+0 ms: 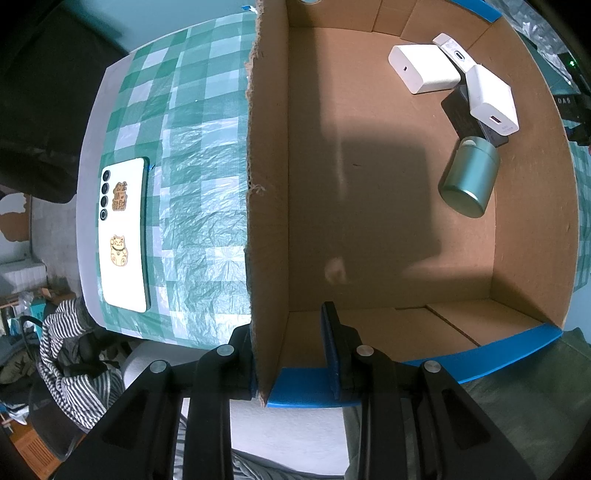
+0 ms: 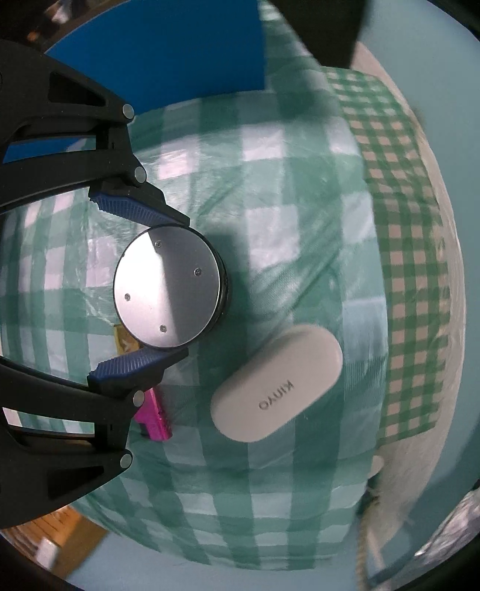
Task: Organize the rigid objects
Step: 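Lift the puck with the right gripper and carry it over the box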
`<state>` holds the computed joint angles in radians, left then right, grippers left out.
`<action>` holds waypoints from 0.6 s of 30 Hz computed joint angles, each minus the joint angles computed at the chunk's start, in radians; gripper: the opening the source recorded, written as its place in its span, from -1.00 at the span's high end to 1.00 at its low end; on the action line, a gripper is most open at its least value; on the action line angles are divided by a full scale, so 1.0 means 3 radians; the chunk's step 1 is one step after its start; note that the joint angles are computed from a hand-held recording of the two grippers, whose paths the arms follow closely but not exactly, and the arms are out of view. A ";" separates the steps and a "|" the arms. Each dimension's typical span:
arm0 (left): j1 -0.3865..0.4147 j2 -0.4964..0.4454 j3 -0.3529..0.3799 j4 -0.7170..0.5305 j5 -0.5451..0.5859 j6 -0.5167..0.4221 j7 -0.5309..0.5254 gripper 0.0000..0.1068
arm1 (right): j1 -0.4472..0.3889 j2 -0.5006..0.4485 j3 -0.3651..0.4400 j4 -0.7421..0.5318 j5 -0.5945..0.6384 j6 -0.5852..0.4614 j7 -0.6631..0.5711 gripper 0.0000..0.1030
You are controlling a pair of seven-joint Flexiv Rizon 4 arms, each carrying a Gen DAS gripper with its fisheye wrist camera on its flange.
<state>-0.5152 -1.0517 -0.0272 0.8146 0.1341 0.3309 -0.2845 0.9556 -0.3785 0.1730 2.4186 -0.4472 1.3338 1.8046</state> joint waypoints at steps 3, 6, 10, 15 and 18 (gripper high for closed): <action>0.0000 -0.0001 -0.0001 0.0001 -0.0002 0.0002 0.0002 0.49 | -0.0181 -0.0037 0.0197 -0.0135 0.0152 -0.0142 -0.0371 -0.21; 0.0000 0.0002 -0.0002 0.0006 -0.0005 0.0002 -0.0002 0.49 | -0.0349 -0.0043 0.0408 -0.0303 0.0384 -0.0381 -0.0803 -0.21; -0.0002 0.0002 -0.0004 0.0001 -0.0007 0.0001 0.0004 0.49 | -0.0384 -0.0008 0.0464 -0.0434 0.0525 -0.0597 -0.1108 -0.21; 0.0002 0.0008 -0.0007 0.0013 -0.0008 0.0014 0.0015 0.49 | -0.0429 0.0092 0.0496 -0.0590 0.0635 -0.0885 -0.1411 -0.21; 0.0005 0.0028 -0.0010 0.0044 -0.0009 0.0030 0.0022 0.49 | -0.0453 0.0175 0.0501 -0.0644 0.0648 -0.1031 -0.1544 -0.21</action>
<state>-0.5138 -1.0434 -0.0302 0.8278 0.1314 0.3398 -0.2779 0.8196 -0.3261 0.3234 2.2253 -0.2528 1.0246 1.3413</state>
